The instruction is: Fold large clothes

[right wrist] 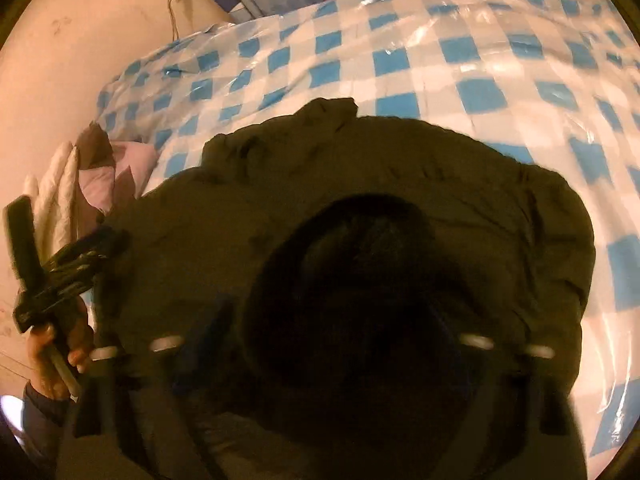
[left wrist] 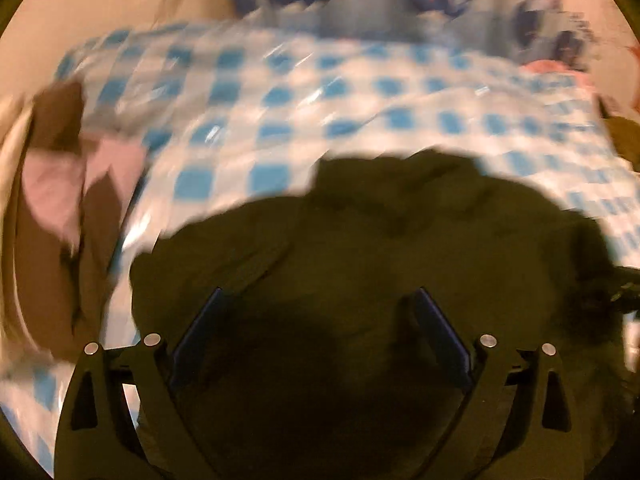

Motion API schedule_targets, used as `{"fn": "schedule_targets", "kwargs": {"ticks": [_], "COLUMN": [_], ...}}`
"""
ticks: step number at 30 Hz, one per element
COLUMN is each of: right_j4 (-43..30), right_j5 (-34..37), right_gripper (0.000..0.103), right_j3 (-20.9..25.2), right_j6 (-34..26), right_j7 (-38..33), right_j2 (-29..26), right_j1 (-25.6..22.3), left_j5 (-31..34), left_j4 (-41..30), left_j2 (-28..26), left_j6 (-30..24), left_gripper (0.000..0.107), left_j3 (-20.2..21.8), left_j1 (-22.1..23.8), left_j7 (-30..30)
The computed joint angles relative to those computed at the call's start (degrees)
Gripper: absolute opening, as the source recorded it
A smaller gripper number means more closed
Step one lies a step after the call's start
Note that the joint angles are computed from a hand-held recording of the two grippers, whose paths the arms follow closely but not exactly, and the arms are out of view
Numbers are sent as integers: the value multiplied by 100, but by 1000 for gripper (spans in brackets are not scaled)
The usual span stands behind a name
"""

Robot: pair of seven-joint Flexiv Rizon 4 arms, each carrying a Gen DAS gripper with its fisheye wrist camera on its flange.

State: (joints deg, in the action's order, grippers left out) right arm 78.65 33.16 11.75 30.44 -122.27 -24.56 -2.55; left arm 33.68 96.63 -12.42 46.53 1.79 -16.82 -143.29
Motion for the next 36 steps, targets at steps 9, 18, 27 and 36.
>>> {"fn": "schedule_targets", "kwargs": {"ticks": [9,18,27,36], "right_j4": [-5,514,1544,1264], "right_j5": [285,1303,-1237,-961], "right_gripper": [23,67,74,75], "right_j3": [-130,-42,-403,118], "right_j6": [102,1545,2792,2260], "right_j7": [79,6,360,341], "right_j2": [-246,444,556,318], "right_j1": [-328,-799,971,235], "left_j5": [420,762,2536,2176], "left_j4": [265,11,-624,-638], "left_j2": [-185,-197,-156,-473], "left_j6": [419,-154,-1876,-2065], "left_gripper": [91,91,91,91], "left_j3": [115,149,-145,-56], "left_j1": [-73,-362,-960,-930], "left_j7": [-511,-607,-1445,-1075]}}
